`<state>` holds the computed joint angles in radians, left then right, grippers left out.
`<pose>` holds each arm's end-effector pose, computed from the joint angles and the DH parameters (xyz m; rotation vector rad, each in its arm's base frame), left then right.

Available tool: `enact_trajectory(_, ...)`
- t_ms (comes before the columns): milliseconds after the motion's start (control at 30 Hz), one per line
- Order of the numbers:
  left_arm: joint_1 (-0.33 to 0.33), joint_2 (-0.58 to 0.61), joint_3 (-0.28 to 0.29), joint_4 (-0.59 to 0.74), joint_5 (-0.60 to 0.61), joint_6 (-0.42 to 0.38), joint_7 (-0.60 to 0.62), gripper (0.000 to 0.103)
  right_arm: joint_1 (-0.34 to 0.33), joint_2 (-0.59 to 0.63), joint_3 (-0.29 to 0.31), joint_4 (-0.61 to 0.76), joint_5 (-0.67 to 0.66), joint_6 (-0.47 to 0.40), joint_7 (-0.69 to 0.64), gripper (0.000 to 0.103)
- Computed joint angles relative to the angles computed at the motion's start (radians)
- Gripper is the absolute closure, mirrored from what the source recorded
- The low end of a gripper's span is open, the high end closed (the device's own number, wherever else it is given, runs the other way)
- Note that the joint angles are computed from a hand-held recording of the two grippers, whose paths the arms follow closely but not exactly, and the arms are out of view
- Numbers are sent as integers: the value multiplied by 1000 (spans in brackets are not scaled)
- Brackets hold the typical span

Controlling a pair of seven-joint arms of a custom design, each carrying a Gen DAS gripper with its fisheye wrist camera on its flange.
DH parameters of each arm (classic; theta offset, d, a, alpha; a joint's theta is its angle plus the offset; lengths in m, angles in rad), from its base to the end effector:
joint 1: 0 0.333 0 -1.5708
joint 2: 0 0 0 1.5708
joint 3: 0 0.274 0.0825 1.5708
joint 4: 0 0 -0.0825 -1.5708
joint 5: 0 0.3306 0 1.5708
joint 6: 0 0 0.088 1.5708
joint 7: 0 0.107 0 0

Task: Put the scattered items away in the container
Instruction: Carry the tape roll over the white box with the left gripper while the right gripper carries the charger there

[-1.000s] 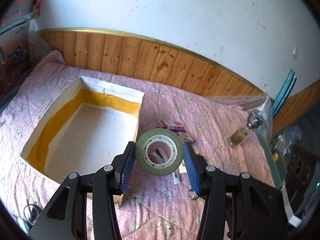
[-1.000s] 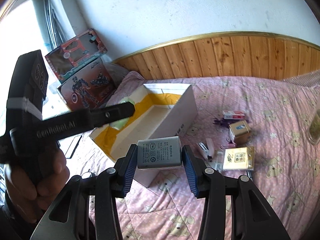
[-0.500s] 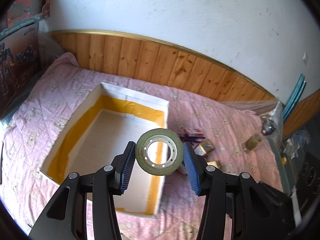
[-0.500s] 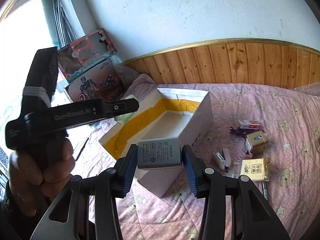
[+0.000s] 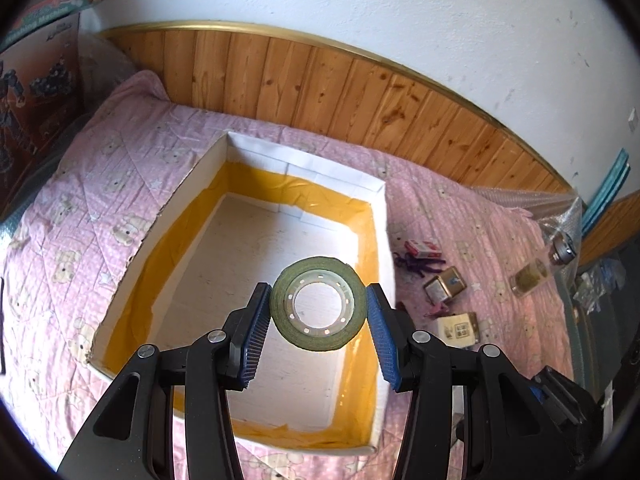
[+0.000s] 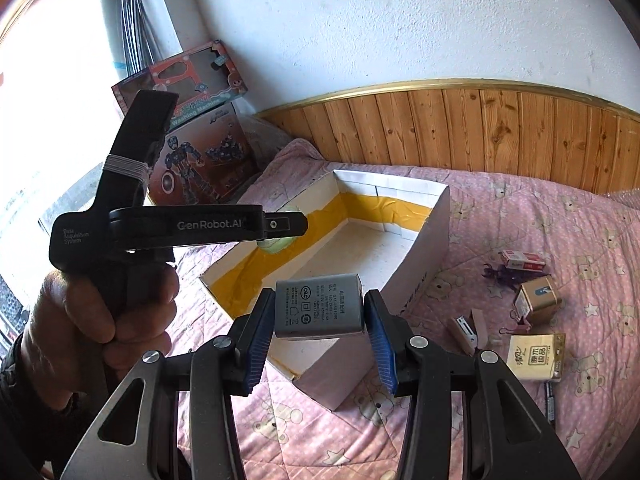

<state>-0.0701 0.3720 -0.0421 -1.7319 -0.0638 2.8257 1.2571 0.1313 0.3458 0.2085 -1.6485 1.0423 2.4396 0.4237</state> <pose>0.6365 -0.0650 0.4392 -2.1109 1.6172 -0.8844 0.5994 0.1970 0.4486 -2.0013 0.8459 -0.0343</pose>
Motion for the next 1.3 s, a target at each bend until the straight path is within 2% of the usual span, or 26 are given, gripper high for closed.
enact_trajectory(233, 28, 81, -4, 105, -36, -60, 0, 53, 28, 36, 9, 50, -74, 6, 68, 57)
enact_trajectory(467, 48, 128, -7, 174, -70, -77, -22, 53, 43, 83, 31, 125, -161, 19, 116, 57)
enact_trajectory(667, 67, 172, -14, 235, -92, -107, -25, 53, 46, 141, 41, 217, -257, -6, 177, 57)
enact_trajectory(967, 78, 261, -14, 361, -101, -165, -41, 53, 53, 251, 51, 386, -389, -62, 294, 57)
enact_trajectory(1300, 96, 369, -26, 513, -109, -229, -60, 53, 99, 430, 49, 678, -554, -145, 404, 57)
